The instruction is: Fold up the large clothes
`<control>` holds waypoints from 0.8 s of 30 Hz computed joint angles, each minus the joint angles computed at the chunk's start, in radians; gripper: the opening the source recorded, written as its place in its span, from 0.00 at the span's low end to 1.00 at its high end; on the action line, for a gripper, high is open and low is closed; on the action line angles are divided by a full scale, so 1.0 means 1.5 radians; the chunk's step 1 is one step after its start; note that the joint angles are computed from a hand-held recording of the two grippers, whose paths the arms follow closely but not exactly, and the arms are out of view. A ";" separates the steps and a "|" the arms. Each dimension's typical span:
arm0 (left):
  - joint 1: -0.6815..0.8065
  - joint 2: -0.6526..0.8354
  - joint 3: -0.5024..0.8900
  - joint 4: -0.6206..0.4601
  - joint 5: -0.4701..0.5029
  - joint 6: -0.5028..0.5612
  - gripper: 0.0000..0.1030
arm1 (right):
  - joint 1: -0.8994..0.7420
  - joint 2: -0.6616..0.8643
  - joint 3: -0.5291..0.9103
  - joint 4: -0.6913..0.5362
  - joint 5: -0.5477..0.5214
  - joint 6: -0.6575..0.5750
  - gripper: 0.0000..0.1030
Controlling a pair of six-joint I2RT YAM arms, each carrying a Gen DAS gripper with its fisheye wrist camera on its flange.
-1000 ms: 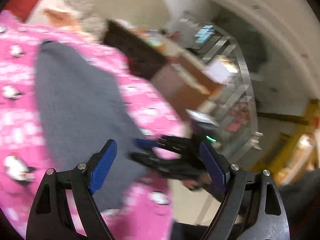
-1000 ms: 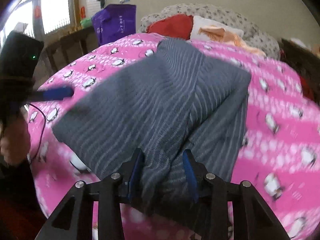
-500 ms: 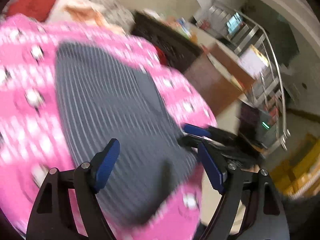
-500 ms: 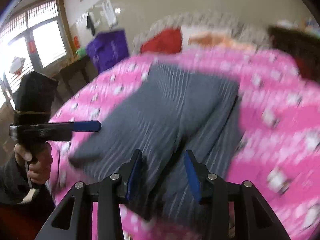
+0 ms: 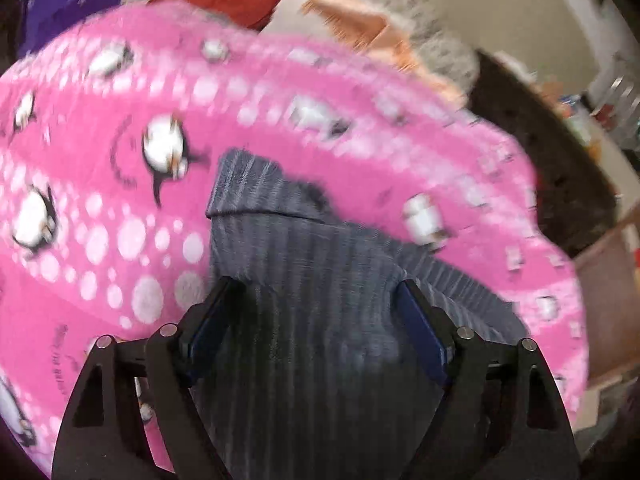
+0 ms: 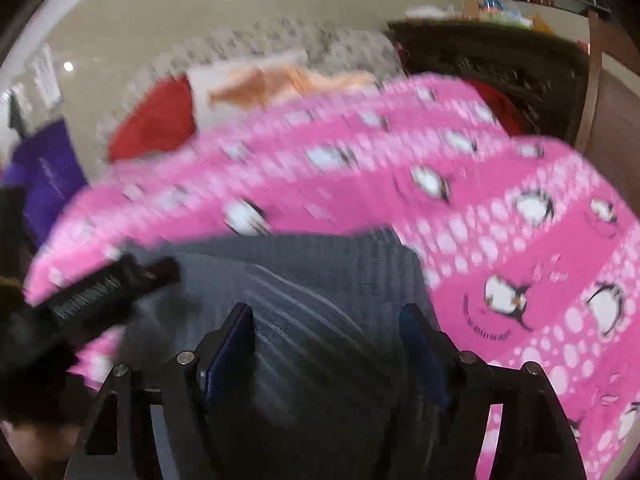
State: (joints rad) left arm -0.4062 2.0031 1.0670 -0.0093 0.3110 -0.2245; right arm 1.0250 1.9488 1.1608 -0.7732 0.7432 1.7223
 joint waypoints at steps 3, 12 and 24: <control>-0.013 0.011 -0.001 0.027 -0.028 0.002 0.89 | -0.010 -0.037 -0.108 0.138 -0.009 -0.009 0.76; 0.018 0.017 0.060 -0.071 0.047 0.032 0.91 | -0.020 -0.085 -0.192 0.268 -0.021 -0.042 0.83; 0.238 -0.051 -0.116 -0.137 0.353 0.419 0.91 | 0.277 -0.462 -0.540 0.369 0.106 0.051 1.00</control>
